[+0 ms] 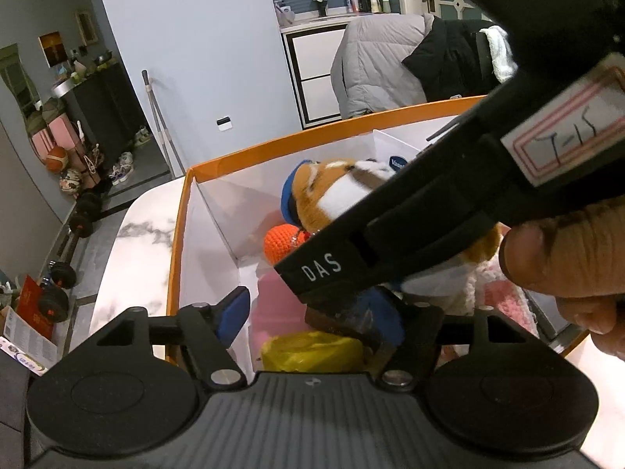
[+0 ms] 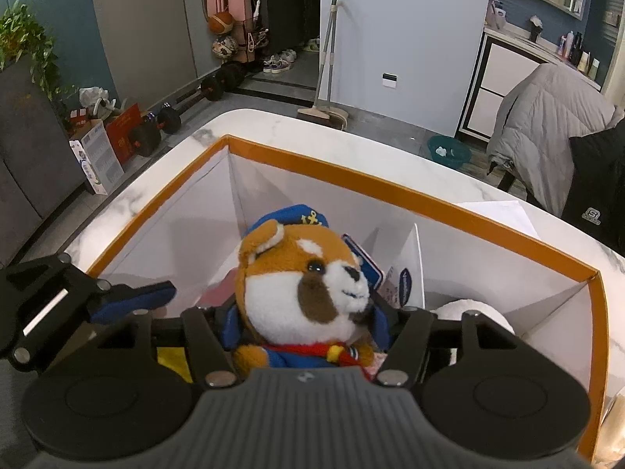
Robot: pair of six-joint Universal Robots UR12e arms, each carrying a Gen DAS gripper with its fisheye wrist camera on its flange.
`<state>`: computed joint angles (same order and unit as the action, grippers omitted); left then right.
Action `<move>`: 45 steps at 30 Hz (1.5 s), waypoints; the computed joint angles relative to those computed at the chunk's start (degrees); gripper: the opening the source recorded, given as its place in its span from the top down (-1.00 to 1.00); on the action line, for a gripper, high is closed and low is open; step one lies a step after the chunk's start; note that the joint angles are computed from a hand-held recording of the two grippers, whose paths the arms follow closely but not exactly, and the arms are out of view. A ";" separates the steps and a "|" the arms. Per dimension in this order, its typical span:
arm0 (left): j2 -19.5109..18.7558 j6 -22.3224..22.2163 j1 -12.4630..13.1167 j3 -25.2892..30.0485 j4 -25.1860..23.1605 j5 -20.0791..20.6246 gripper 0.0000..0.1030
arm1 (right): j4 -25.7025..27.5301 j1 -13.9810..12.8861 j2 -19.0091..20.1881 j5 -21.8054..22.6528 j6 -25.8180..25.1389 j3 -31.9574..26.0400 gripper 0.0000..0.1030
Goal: Organize objects
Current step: 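Lower both tools into the orange box and open both grippers to release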
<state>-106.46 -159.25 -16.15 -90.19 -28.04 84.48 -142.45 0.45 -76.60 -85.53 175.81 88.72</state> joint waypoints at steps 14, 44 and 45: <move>0.37 -0.23 0.20 0.22 0.09 0.03 -0.60 | -3.50 -0.07 -1.38 -0.77 0.20 1.68 -0.54; 5.45 0.02 0.36 -3.01 4.83 -2.76 -0.63 | -6.06 0.38 -11.50 -3.39 0.13 7.64 -0.54; 5.68 0.10 0.43 -3.27 5.09 -2.90 -0.63 | -6.43 0.31 -12.00 -3.21 0.41 8.12 -0.54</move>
